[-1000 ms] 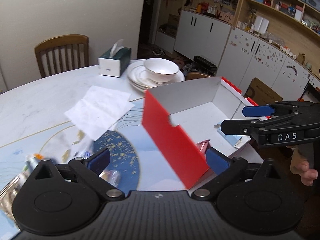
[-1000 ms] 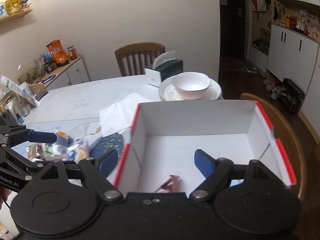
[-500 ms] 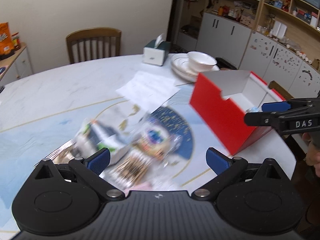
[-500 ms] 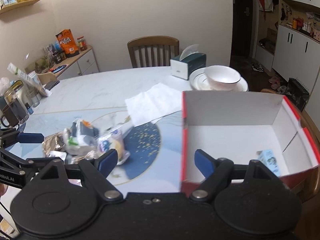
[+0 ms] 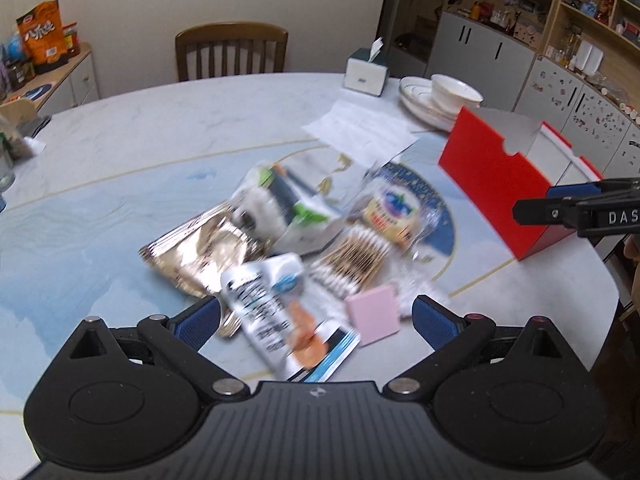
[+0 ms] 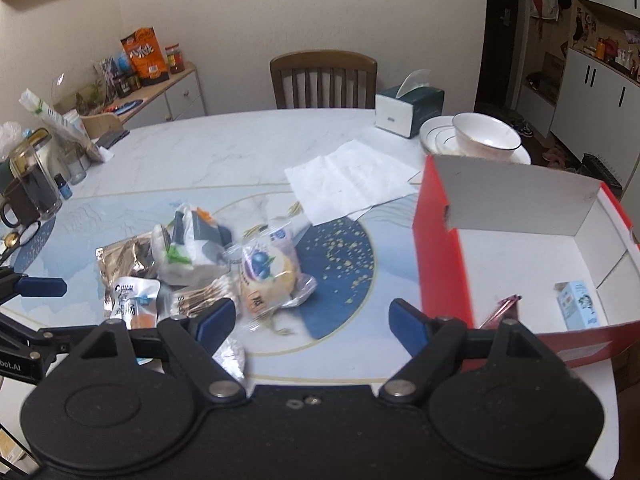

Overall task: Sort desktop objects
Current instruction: 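Withdraw both open grippers from the red box back over the pile, then close the left gripper on the sausage pack while the right gripper grasps the bead bag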

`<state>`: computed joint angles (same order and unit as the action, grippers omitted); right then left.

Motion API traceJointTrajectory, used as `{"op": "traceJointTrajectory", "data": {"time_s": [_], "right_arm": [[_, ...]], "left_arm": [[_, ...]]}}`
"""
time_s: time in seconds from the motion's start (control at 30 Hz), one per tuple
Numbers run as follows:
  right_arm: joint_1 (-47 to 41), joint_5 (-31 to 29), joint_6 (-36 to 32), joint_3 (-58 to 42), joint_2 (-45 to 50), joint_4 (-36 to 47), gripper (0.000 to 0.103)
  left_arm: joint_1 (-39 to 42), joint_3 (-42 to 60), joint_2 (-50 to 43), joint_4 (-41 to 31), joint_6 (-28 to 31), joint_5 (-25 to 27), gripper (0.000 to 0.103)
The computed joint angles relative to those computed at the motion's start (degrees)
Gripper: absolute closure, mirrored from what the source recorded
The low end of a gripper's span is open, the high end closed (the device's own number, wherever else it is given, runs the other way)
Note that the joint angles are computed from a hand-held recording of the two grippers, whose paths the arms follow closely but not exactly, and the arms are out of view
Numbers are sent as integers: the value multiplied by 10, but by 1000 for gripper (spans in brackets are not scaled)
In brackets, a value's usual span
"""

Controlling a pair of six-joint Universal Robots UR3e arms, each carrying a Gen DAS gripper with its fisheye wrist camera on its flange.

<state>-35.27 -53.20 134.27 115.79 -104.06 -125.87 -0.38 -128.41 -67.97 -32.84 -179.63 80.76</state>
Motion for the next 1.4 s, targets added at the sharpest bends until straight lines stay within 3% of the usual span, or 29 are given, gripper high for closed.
{"op": "traceJointTrajectory", "data": {"time_s": [0.37,1.07,1.2,1.4], "right_arm": [[67,-57,22,42,15,-61,19],[133,-94,-4,43,91,-96,22],[138,-94,-13,31,107,-88,22],[147,-98,-22,13,126,-78,31]], "left_arm": [[29,-46,-13,33,22,-1,1],[-3,20,-146,49,-83,52,2],[-7,32,-159,44,-96,51,12],[-21,46,-168,31,-113,68,34]]}}
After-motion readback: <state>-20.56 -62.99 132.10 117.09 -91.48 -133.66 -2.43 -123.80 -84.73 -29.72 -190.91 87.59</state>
